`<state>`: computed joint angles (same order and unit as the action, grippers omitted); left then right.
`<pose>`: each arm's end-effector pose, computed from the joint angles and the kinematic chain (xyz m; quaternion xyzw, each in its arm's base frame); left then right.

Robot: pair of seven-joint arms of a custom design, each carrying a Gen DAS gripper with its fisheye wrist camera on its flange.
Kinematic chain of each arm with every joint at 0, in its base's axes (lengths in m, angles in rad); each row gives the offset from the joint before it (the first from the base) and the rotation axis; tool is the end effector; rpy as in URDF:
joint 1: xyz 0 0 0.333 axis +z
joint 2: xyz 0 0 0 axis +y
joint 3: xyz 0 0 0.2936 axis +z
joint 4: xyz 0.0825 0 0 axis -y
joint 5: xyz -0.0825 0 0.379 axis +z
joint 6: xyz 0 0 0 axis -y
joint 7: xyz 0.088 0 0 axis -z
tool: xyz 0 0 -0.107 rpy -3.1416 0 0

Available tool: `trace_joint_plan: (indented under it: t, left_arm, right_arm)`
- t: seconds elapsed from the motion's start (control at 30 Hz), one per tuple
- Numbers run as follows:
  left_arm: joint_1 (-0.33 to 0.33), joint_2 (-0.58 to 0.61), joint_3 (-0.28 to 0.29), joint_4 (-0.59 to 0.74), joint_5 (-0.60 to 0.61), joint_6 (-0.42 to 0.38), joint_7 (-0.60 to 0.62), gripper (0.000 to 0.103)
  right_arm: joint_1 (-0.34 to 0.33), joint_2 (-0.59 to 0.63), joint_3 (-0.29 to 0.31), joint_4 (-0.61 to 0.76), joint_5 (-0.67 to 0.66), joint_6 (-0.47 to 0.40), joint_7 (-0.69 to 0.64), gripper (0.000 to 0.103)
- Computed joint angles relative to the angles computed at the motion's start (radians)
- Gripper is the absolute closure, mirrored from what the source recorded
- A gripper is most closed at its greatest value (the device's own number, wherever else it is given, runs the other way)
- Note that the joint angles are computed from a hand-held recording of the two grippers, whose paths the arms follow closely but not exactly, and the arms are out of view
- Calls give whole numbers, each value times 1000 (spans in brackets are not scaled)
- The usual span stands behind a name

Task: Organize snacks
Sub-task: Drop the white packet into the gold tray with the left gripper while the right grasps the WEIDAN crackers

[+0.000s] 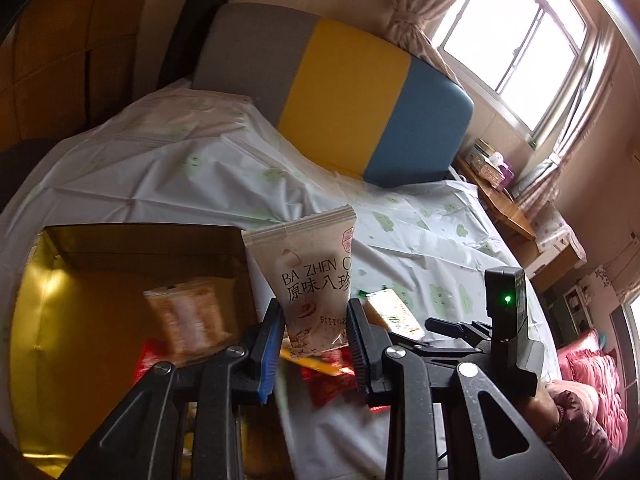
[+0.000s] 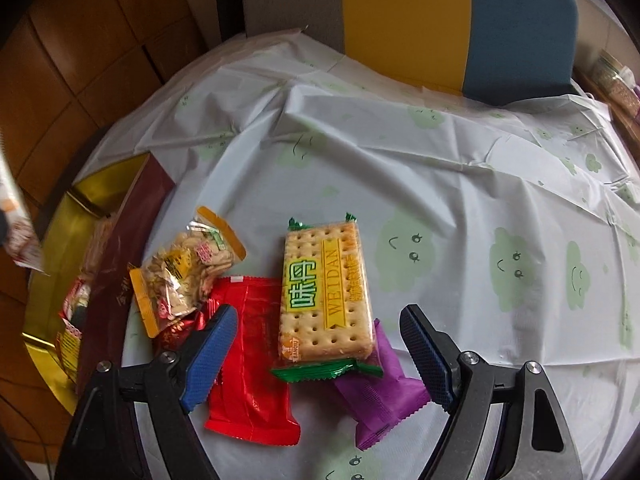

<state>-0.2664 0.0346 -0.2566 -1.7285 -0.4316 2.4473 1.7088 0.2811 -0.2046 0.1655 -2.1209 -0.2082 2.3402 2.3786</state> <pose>0.5347 -0.3058 0.6056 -0.5031 0.7772 -0.3770 0.0269 0.4779 0.2304 0.5240 -0.5990 0.7665 -0.1360 0.1877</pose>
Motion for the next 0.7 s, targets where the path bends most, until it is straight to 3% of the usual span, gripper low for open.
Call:
trace_joint_plan:
  t: [0.03,0.07,0.17,0.33,0.57,0.7]
  left_arm:
    - [8,-11,8,-12,8,-2,-6,72]
    - [16,-20,17,-23,15,-2,-10,72]
    - [43,-42,44,-58,53,-7,-29,72]
    - [93,15,74,-12,161,-104,-78,72]
    - [129,172,60,130,244,-230,-139,72]
    - [131,235,44,191,273,-260,-169,71]
  right_arm:
    - [3,9,-3,5,11,-8,-14,38]
    - [4,14,-4,8,14,-18,-20,52]
    - [4,9,2,-6,-17,-13,-4,54]
    - [8,16,7,5,-44,-35,-6,54]
    - [14,15,7,8,-62,-46,9,55]
    - [17,16,4,14,-57,-54,0,55]
